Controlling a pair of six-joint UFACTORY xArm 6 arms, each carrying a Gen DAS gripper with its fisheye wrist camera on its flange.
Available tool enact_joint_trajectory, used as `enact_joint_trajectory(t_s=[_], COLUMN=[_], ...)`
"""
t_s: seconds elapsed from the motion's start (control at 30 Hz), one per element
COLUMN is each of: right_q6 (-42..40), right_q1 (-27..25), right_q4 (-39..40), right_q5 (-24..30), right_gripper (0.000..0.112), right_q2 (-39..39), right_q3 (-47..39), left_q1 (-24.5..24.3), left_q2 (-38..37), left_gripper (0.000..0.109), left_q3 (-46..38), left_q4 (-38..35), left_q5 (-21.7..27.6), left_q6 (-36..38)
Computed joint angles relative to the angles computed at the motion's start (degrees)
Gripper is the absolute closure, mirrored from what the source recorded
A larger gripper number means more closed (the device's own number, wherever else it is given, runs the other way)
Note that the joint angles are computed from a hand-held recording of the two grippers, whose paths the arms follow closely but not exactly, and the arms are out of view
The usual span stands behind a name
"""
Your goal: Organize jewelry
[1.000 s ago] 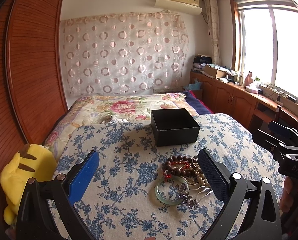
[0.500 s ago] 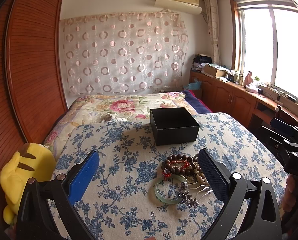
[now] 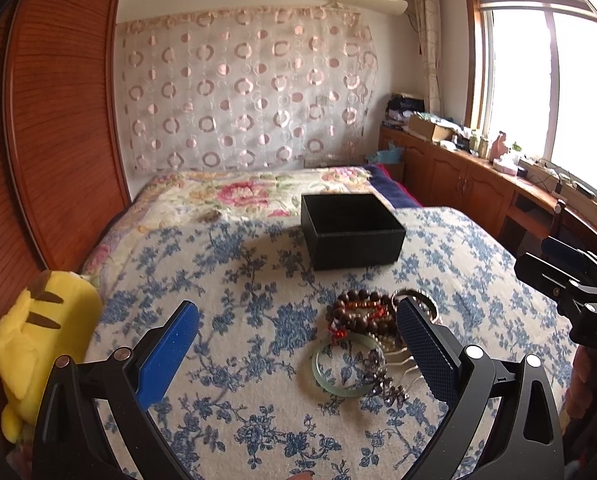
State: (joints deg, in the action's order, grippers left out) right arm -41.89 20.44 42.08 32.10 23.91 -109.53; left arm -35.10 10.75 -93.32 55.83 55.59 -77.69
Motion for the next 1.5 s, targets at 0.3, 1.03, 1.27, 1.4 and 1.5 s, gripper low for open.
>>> enact_joint_trajectory(t_s=[0.3, 1.03, 1.27, 1.4, 1.5], right_q6=[-0.91, -1.41, -1.19, -1.10, -1.15], right_q1=[-0.82, -1.67, -1.67, -1.70, -1.76], right_q4=[-2.30, -5.39, -5.66, -5.72, -5.62], right_q5=[1.71, 4.53, 4.71, 4.93, 4.99], right_gripper=[0.012, 0.012, 0.012, 0.012, 0.012], right_q2=[2.42, 4.40, 4.42, 4.43, 4.39], right_q3=[0.46, 1.06, 0.90, 0.79, 0.85], left_q1=[2.77, 6.83, 7.16, 6.78, 6.40], left_q2=[2.44, 8.83, 8.27, 6.98, 5.99], left_gripper=[0.013, 0.065, 0.089, 0.090, 0.090], left_q3=[1.25, 0.25, 1.77, 2.44, 2.64], left_q4=[-8.78, -35.10, -34.55, -30.85, -27.49], left_q5=[-6.21, -21.36, -23.80, -24.12, -22.76], left_q6=[5.53, 21.41, 20.17, 18.06, 16.23])
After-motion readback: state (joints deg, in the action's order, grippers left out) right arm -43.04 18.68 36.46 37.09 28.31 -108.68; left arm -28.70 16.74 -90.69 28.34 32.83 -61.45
